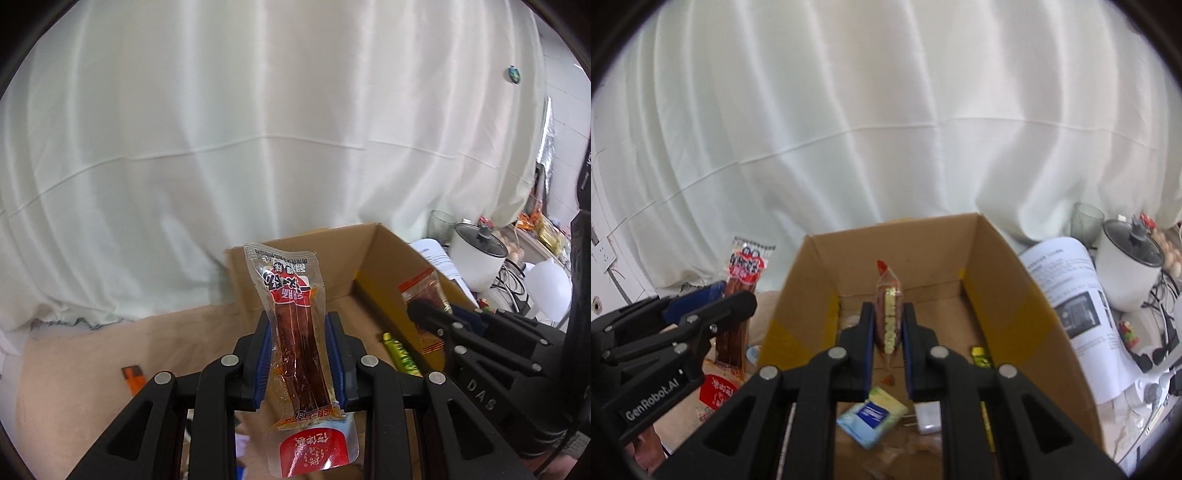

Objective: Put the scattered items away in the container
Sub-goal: 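Carry the meat stick pack and small snack stick over the box, then open both grippers to drop the two items into the box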

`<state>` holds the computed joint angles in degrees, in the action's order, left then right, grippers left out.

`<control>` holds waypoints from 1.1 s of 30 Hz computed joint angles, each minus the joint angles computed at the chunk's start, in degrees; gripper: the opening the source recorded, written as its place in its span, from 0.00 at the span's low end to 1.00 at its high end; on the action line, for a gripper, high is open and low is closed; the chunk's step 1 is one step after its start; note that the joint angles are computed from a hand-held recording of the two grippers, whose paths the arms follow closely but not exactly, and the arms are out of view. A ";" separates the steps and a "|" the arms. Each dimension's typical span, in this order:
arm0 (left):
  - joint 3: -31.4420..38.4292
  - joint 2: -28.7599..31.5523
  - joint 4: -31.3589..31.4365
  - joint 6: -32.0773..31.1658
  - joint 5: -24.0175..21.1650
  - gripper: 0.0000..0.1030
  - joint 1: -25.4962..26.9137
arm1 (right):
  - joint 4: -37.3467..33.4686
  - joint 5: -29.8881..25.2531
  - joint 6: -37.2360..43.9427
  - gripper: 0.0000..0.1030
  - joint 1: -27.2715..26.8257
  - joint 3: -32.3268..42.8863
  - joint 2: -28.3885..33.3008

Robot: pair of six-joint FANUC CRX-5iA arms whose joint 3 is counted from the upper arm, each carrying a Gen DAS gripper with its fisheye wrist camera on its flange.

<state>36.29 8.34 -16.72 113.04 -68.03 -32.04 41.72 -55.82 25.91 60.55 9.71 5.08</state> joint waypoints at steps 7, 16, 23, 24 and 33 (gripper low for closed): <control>2.49 3.56 4.11 -1.42 -0.85 0.28 -0.24 | -2.15 -1.44 -0.47 0.16 -1.51 -2.14 -1.93; 3.17 6.40 5.26 -1.58 -2.58 0.29 -0.57 | -5.46 -2.03 1.26 0.16 -2.79 -2.81 -2.59; 4.79 7.54 4.16 -1.21 -4.63 0.31 -1.17 | -8.43 -3.67 4.07 0.16 -3.13 -1.27 -1.60; 5.18 7.94 4.96 -1.63 -5.09 0.33 -0.96 | -8.69 -4.06 4.48 0.17 -3.10 -0.92 -1.33; 9.90 10.23 2.34 -1.18 -10.30 0.65 -1.62 | -6.35 -7.51 1.79 0.59 -2.85 -0.46 -0.92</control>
